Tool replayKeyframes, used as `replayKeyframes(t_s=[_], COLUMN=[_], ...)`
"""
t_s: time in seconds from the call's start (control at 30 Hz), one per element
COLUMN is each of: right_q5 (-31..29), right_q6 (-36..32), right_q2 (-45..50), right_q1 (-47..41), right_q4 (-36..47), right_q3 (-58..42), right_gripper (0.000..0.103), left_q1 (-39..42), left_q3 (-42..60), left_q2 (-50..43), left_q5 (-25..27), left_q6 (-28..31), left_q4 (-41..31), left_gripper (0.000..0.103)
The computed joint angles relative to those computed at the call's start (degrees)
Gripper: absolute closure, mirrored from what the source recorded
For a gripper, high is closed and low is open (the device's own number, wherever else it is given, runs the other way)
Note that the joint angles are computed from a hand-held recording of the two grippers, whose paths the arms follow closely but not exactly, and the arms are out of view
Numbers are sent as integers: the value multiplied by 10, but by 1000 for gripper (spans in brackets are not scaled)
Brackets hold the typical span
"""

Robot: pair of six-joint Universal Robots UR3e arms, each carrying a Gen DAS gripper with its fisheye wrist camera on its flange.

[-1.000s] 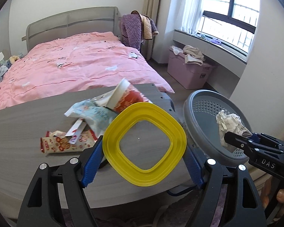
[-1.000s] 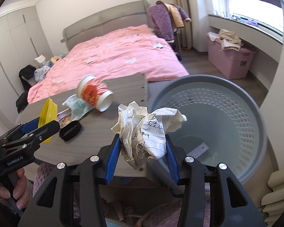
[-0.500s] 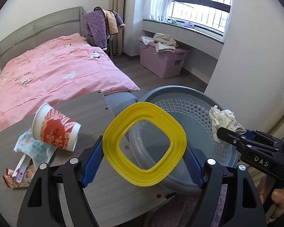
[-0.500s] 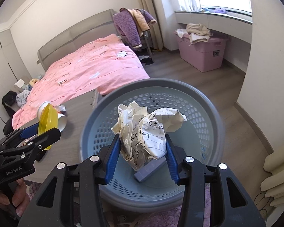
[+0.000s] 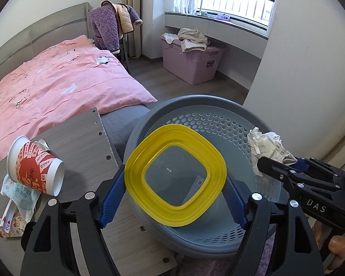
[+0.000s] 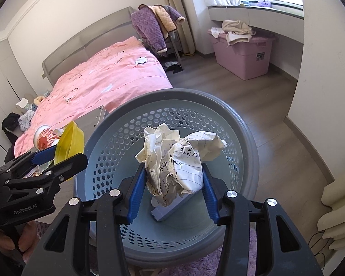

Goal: Collect trash
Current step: 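Carry lid and paper over the grey basket and open both tools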

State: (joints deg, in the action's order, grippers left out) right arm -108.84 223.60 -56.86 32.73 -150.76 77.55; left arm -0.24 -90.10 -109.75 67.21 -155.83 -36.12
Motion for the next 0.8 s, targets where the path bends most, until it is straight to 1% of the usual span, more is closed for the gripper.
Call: replayKeyframes(t_s=[0.3, 0.4, 0.5, 0.53, 0.57, 0.6, 0.63, 0.67, 0.8], right_q5=[9, 10, 8, 7, 5, 3, -1, -4, -8], right_q6=[7, 10, 11, 10, 10, 10, 10, 10, 14], right_q2=[-1, 1, -3, -3, -4, -7, -9, -10, -16], right_q1=[-5, -6, -6, -7, -6, -5, -5, -4, -3], right_q4=[-8, -5, -11, -10, -14, -19, -26, -30, -36], right_q3=[13, 11, 16, 14, 17, 21, 26, 28, 37], right_gripper=[55, 53, 48, 45, 39, 35, 28, 26, 26], left_q1=[-13, -19, -25, -26, -28, -28, -28, -28, -26], left_q3=[19, 19, 12, 13, 16, 20, 22, 26, 31], left_q2=[-18, -20, -16, -16, -17, -19, -20, -21, -20], left_q5=[11, 19, 30, 33, 36, 38, 39, 41, 44], left_q6=[-3, -8, -11, -11, -12, -13, -15, -17, -23], left_q4=[0, 8, 19, 18, 15, 12, 8, 4, -3], left_gripper=[28, 28, 28, 28, 27, 27, 26, 25, 23])
